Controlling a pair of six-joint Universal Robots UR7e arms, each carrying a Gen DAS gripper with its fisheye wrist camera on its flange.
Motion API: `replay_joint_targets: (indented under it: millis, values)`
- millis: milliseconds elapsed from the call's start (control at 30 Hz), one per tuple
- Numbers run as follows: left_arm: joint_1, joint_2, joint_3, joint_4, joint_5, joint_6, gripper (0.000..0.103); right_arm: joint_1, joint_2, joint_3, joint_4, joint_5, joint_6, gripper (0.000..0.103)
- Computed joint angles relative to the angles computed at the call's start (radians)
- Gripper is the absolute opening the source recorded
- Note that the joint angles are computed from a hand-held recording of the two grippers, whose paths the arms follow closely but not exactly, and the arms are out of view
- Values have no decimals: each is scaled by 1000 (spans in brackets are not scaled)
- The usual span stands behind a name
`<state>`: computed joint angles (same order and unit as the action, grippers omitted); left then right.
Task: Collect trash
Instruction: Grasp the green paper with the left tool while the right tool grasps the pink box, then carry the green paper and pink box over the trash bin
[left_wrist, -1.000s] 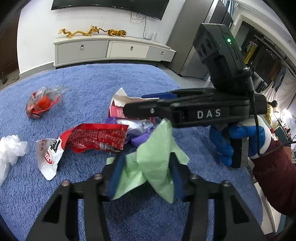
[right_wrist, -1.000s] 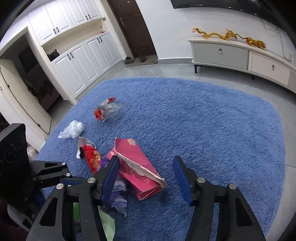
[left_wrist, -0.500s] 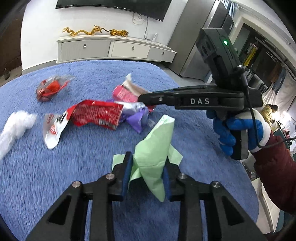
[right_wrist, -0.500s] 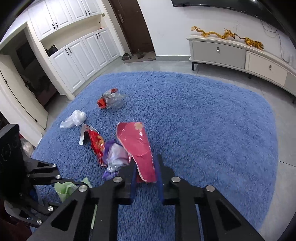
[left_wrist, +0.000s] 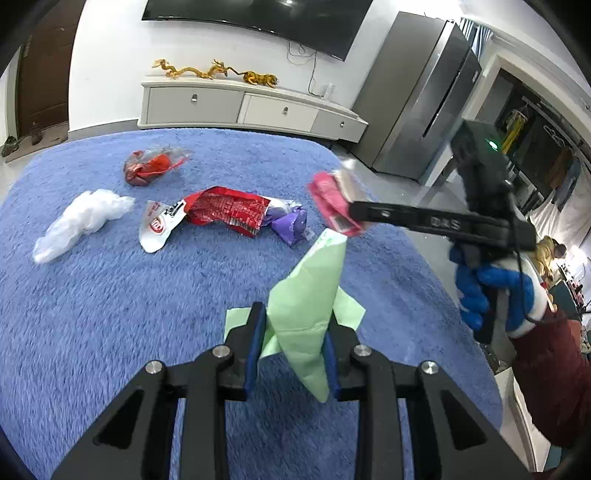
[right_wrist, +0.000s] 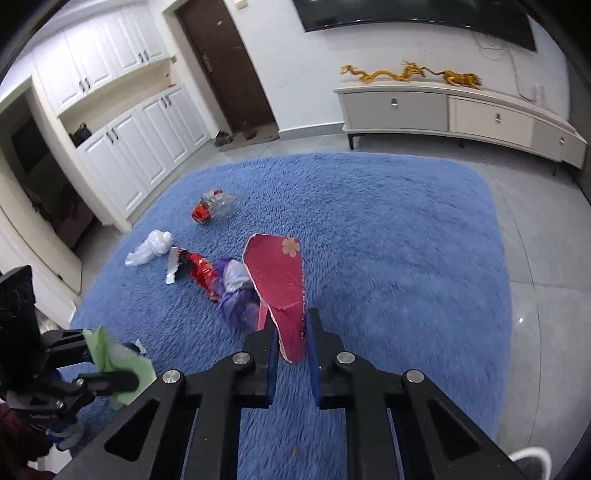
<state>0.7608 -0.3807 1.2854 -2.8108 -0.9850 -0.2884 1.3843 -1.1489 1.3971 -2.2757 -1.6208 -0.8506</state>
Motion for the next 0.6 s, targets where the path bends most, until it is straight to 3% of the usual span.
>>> replay_joint_targets:
  millis: [300,600]
  values:
    - [-64,-57,99,-36,66,-66,27,-75,-215,191,-56,105,77,13]
    - [-127,-17,55,-15,65,-79,27,-211,-423,333,-125,156,121,13]
